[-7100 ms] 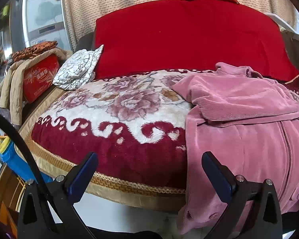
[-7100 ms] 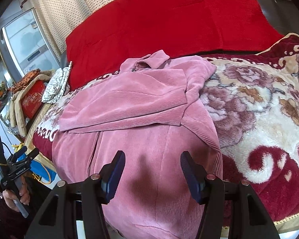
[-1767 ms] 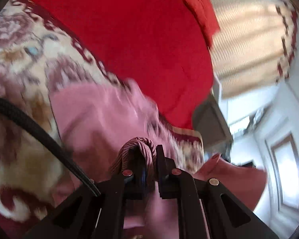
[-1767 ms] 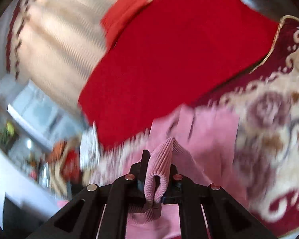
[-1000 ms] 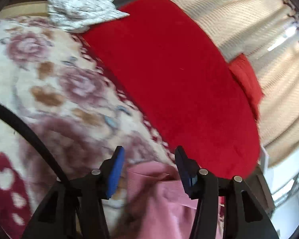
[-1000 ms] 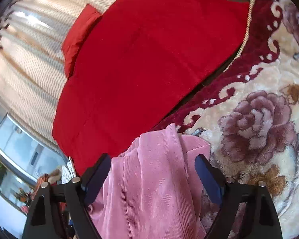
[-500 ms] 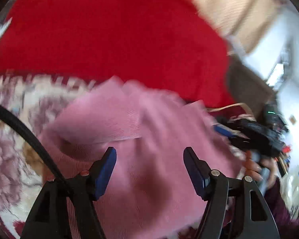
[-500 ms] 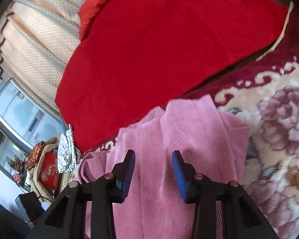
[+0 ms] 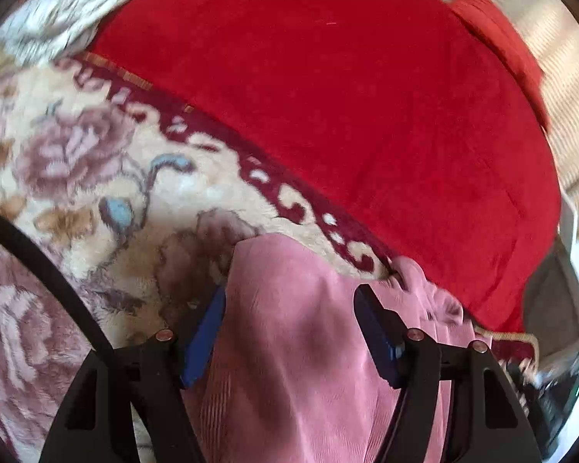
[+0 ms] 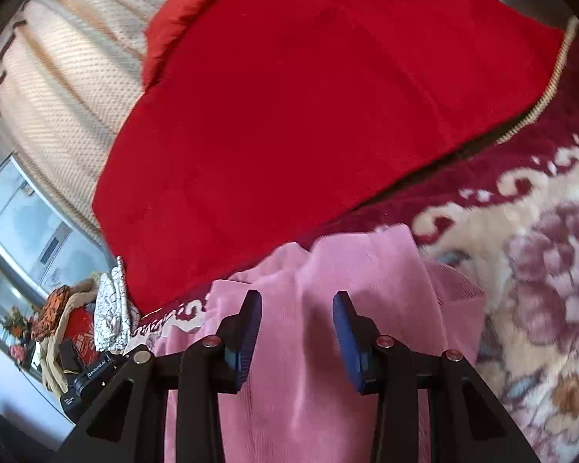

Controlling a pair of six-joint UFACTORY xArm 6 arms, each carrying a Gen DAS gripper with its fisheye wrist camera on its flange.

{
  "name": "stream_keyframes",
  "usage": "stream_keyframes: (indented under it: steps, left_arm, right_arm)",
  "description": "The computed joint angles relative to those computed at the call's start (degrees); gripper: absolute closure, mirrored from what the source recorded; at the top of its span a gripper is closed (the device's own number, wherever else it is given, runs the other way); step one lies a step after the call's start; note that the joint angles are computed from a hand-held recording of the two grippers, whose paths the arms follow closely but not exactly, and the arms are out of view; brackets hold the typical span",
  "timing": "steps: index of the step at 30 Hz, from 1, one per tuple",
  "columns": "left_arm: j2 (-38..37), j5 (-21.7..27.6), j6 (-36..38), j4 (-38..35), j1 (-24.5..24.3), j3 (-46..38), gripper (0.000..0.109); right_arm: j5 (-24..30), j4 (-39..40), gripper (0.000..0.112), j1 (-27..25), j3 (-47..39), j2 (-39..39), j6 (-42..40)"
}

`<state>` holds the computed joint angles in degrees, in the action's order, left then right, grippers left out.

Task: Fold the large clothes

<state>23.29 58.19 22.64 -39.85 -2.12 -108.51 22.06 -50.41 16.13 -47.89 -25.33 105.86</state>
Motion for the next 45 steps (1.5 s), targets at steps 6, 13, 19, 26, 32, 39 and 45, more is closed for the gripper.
stream_keyframes:
  steps: [6, 13, 19, 26, 32, 39, 45]
  left_arm:
    - [-7.1, -10.3, 8.0, 9.4, -3.4, 11.4, 0.038]
    - [-9.0, -11.8, 2.9, 15.5, -2.6, 16.6, 0.036]
    - [-20.9, -15.1, 14.3, 5.3, -2.9, 28.6, 0.037]
    - [-27.0, -16.9, 6.0, 21.9, -5.9, 37.8, 0.031]
    - [-25.8, -17.0, 7.6, 17.3, -6.1, 34.1, 0.030]
    - [-14.3, -14.3, -5.0, 25.3, -9.0, 21.3, 0.030]
    - [-12.1, -15.4, -10.1, 33.0, -10.5, 21.3, 0.029]
  right_arm:
    - [9.5, 20.0, 0.088, 0.5, -1.3, 4.4, -15.3]
    - [22.6, 14.3, 0.091, 5.6, -3.3, 2.0, -13.4]
    - [30.6, 6.2, 0.087, 14.1, -5.1, -1.5, -11.2]
    - [32.2, 17.3, 0.088, 13.9, -2.9, -2.3, -16.2]
    - [27.4, 14.0, 0.088, 12.1, 0.1, -5.6, -12.5]
    - [19.1, 13.1, 0.088, 4.4, -3.7, 0.2, -15.5]
    - [15.7, 19.4, 0.088, 0.2, -3.8, 4.5, -20.1]
